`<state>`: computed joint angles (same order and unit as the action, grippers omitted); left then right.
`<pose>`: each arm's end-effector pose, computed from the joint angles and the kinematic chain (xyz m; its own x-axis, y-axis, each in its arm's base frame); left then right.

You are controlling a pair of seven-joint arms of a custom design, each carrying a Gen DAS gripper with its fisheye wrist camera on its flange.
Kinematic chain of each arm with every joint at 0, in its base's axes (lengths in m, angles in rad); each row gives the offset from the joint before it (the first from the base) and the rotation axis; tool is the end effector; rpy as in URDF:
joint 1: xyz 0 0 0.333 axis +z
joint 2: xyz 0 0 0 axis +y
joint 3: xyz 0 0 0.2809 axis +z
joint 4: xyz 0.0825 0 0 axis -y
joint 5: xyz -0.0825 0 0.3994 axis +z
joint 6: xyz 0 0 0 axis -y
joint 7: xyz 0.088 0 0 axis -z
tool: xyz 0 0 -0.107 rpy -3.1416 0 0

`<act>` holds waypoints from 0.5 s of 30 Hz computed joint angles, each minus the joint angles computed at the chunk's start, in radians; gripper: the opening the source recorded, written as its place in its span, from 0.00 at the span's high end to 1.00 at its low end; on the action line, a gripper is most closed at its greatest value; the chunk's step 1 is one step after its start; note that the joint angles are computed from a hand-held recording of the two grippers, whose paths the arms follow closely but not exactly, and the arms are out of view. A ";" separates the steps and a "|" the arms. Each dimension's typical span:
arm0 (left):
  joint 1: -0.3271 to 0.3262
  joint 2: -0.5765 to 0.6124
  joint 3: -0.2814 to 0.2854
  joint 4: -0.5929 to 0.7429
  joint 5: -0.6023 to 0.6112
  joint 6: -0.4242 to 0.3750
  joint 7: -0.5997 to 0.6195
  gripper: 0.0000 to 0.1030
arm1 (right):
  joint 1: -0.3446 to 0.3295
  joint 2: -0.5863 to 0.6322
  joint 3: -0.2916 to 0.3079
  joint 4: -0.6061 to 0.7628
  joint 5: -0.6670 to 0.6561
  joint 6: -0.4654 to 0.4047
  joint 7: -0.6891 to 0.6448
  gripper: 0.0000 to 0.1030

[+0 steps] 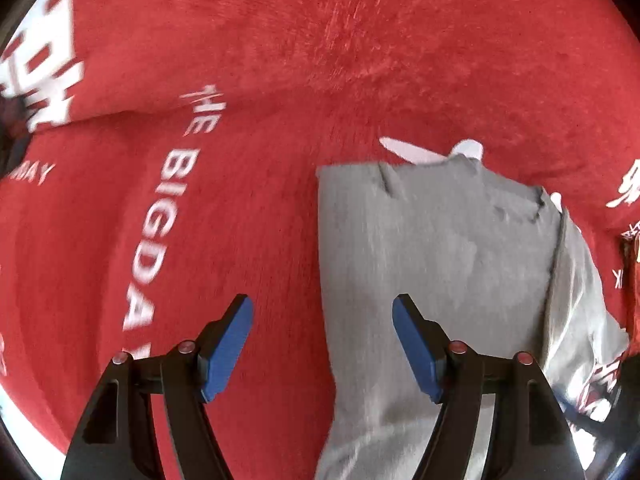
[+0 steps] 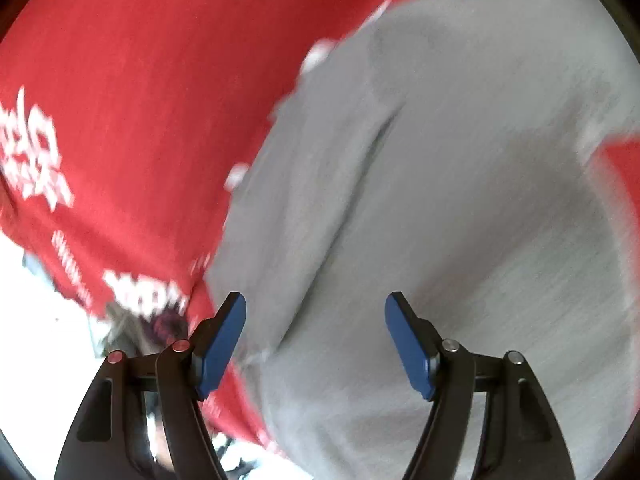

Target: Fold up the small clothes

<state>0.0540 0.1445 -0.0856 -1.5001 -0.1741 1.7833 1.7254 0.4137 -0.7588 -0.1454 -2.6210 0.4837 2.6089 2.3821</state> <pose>0.6277 -0.0314 0.5599 -0.1699 -0.9721 0.1619 -0.9763 0.1436 -0.1620 0.4003 0.0958 0.5326 -0.5047 -0.4175 -0.7556 -0.6501 0.7597 0.0145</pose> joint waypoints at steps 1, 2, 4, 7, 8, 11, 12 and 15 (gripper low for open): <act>-0.001 0.054 -0.003 0.063 -0.002 -0.035 0.014 0.29 | 0.061 0.043 -0.014 0.018 0.051 0.042 -0.023 0.26; -0.004 0.106 -0.006 0.124 0.005 -0.076 0.033 0.29 | 0.109 0.086 -0.024 0.037 0.095 0.075 -0.042 0.26; -0.010 0.155 -0.009 0.185 0.028 -0.123 0.058 0.29 | 0.204 0.199 -0.033 0.095 0.206 0.153 -0.073 0.26; 0.006 0.200 -0.015 0.239 -0.019 -0.159 0.094 0.29 | 0.223 0.312 0.030 0.140 0.291 0.260 -0.013 0.26; 0.013 0.207 -0.018 0.246 -0.038 -0.157 0.108 0.43 | 0.214 0.332 0.057 0.140 0.298 0.309 0.016 0.26; 0.039 0.260 -0.030 0.326 -0.118 -0.216 0.139 0.85 | 0.137 0.368 0.151 0.146 0.186 0.371 0.178 0.30; 0.045 0.271 -0.031 0.345 -0.128 -0.225 0.146 0.89 | 0.156 0.387 0.140 0.154 0.183 0.392 0.186 0.47; 0.075 0.288 -0.033 0.389 -0.162 -0.247 0.190 0.90 | 0.297 0.416 0.024 0.179 0.305 0.444 0.077 0.94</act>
<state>0.1285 0.4325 -0.1182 -1.1110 -0.3364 1.5361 1.9152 0.7109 -0.3427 -0.1215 -2.4416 0.7889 3.0527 2.4592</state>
